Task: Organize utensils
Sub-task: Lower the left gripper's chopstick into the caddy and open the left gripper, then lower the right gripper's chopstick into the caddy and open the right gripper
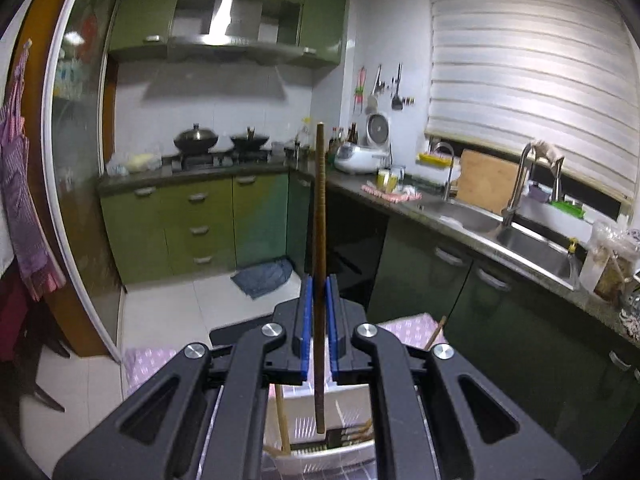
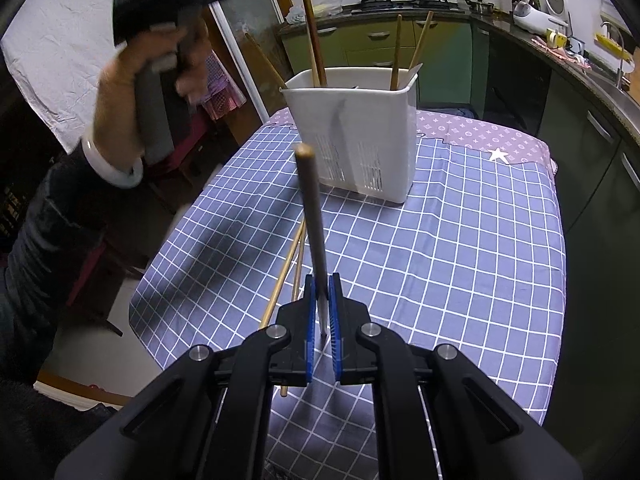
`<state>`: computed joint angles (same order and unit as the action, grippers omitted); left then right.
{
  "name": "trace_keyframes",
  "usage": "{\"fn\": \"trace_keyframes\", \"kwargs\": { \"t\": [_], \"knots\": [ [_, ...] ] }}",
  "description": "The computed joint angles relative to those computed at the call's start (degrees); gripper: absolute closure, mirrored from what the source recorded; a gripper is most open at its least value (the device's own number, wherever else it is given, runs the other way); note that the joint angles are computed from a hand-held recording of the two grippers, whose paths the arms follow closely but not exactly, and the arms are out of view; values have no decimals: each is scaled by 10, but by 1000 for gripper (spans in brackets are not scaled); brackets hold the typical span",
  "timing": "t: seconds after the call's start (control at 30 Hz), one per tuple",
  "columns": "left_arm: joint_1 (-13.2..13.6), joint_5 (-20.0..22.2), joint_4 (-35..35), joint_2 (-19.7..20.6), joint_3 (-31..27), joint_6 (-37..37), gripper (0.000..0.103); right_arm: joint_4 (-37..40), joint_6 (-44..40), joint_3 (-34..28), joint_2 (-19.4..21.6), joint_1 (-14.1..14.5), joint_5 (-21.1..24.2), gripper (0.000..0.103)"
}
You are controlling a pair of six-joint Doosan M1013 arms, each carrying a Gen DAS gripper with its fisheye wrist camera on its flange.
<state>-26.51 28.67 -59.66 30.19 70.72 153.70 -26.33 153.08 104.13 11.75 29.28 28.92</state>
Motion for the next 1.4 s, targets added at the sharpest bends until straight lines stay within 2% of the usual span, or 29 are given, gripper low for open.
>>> {"fn": "trace_keyframes", "kwargs": {
  "t": [0.2,0.33,0.37,0.47,0.53,0.67,0.77,0.83,1.0,1.1,1.3,1.4],
  "knots": [
    [1,4,49,0,21,-19,95,-11,18,1,-3,1,-4,96],
    [9,18,52,-8,29,-20,72,-42,43,-3,-10,1,0,96],
    [11,20,51,-10,30,-20,67,-58,57,-4,-13,1,0,96],
    [20,33,54,-24,42,-24,64,-121,113,-7,-26,-1,-5,96],
    [27,43,65,-36,54,-36,62,-191,169,-13,-36,-2,-11,96],
    [40,46,117,-59,84,-79,52,-311,262,-29,-47,-12,-18,96],
    [51,79,179,-67,100,-136,51,-367,310,-50,-41,-24,-11,96],
    [57,112,218,-67,106,-168,49,-378,312,-67,-29,-32,2,96],
    [66,206,273,-54,108,-224,47,-364,288,-106,7,-51,28,96],
    [66,248,293,-44,106,-245,45,-328,258,-126,25,-64,26,96],
    [55,269,319,-41,115,-254,44,-233,166,-155,65,-78,44,96],
    [52,276,326,-40,116,-261,38,-204,136,-158,78,-80,53,95]
  ]
}}
